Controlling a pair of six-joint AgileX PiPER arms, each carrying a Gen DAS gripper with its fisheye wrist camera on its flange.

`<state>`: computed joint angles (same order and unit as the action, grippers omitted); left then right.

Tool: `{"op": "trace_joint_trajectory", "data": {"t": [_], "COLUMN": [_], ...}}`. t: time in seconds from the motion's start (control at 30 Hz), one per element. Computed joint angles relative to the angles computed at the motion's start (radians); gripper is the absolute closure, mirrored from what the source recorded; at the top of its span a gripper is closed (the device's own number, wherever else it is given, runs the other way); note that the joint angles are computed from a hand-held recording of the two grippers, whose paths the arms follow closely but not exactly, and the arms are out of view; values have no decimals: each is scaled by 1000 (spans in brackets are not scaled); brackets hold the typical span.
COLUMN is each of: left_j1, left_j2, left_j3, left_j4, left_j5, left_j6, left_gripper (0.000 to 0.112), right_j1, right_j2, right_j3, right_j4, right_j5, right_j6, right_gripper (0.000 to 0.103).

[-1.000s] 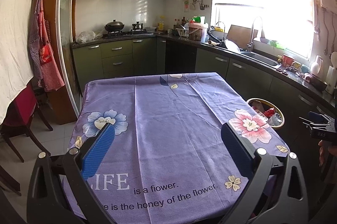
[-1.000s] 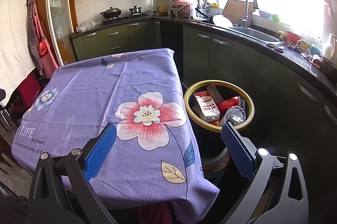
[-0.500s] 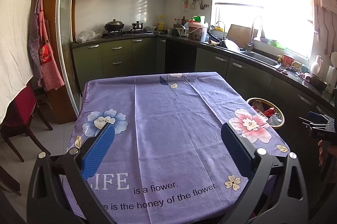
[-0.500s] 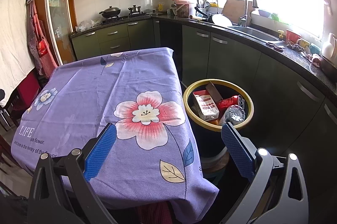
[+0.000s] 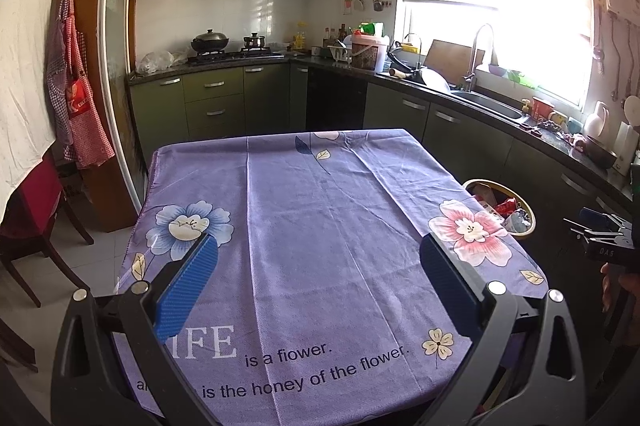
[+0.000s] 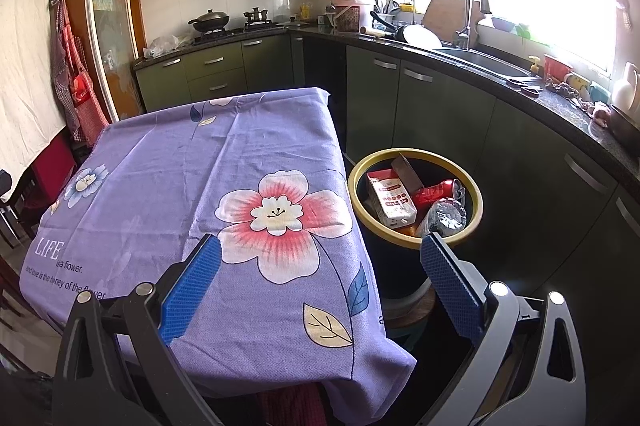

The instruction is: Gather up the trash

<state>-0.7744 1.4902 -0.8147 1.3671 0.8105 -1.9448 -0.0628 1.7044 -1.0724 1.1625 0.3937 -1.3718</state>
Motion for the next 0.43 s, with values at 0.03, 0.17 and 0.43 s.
{"op": "trace_joint_trajectory", "data": {"t": [0.03, 0.17, 0.43], "left_j1": [-5, 9, 131], "left_j2": [3, 5, 36], "left_j3": [1, -6, -37], "left_j4": [10, -2, -20], "left_j5": [11, -1, -107], "left_j6": [-6, 4, 60], "left_gripper": [16, 16, 16], "right_j1": [0, -1, 18], "right_j2": [1, 4, 52], "right_j3": [-2, -3, -51], "right_j4": [-3, -4, -60], "right_j5": [1, -1, -8], "right_j6": [2, 4, 67], "right_gripper": [5, 5, 5]}}
